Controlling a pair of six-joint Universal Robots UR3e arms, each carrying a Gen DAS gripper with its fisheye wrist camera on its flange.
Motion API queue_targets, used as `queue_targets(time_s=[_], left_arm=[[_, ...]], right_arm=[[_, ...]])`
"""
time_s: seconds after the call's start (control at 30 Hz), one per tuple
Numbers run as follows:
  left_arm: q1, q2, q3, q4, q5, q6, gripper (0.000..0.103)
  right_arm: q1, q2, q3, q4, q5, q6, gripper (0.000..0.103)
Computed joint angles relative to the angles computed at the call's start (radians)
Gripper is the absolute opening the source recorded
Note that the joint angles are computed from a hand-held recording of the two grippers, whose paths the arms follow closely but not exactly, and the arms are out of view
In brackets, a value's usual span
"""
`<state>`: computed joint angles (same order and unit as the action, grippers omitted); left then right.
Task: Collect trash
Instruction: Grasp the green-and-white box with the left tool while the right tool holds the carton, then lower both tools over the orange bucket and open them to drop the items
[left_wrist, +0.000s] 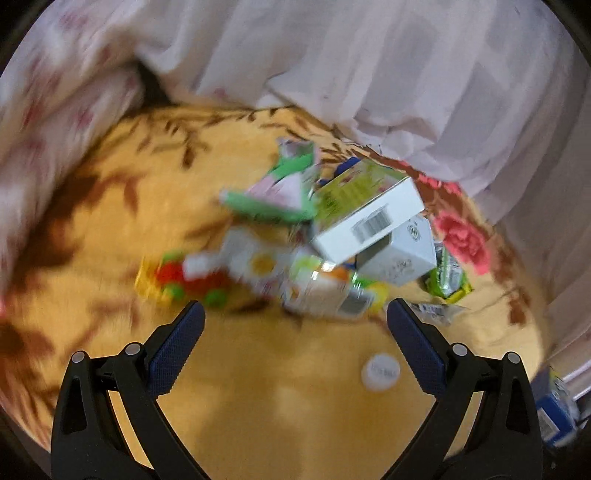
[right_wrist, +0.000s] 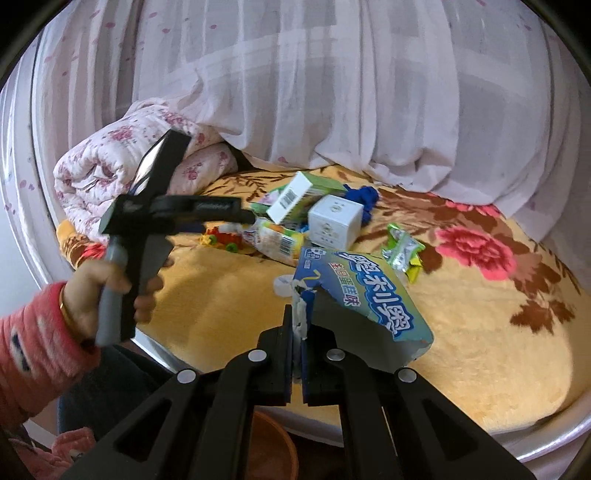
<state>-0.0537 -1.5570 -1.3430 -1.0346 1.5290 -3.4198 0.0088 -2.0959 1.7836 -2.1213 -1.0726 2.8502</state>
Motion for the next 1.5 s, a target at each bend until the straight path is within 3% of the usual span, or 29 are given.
queue_targets(time_s=[0.23,0.4,0.47,0.5,0.53,0.57,0.83,1.17,1.33,1.5], left_arm=[[-0.129,-0.377,0.489,-0.155,0.236,0.066,0.096],[-0.161,-0.545,0.719,-0.226,0.321,0.127,0.094],[-0.164,-0.596,0.799,-0.257,0.326,0.14,0.077],[-0.16,-0.633,0.87,-0.303,0.312,0.148,0.054],[-0.159,-0.667,0.937,-0.351,0.304,0.147,0.042],[-0.158,-0.681,0.963,-0.366,0.302,0.148,0.037],[-0.166,-0.495,0.705,-0.211,0.251,0.171,0.028],[-0.158,0.044,0.172,-0.095,0.118,0.239,0.028],[-0.118,0.383,-0.088,-0.185,0.016,0.298,0.028],[0.05,0.672,-0.229,-0.457,-0.183,0.437,0.028]], right_arm=[[-0.141,-0.036,0.019,0.074,0.106,-0.055,0.003],[-0.202,-0.052,0.025,0.118,0.15,-0.09,0.003],[-0.212,-0.053,0.027,0.12,0.155,-0.092,0.003],[-0.212,-0.051,0.028,0.117,0.153,-0.091,0.003],[-0.215,-0.051,0.03,0.117,0.152,-0.091,0.003],[-0.22,-0.053,0.032,0.121,0.155,-0.092,0.003],[-0.218,-0.078,0.03,0.131,0.149,-0.078,0.003],[-0.234,-0.167,-0.034,0.279,0.223,-0.136,0.003],[-0.2,-0.201,-0.07,0.382,0.246,-0.179,0.003],[-0.114,-0.209,-0.077,0.433,0.205,-0.186,0.003]])
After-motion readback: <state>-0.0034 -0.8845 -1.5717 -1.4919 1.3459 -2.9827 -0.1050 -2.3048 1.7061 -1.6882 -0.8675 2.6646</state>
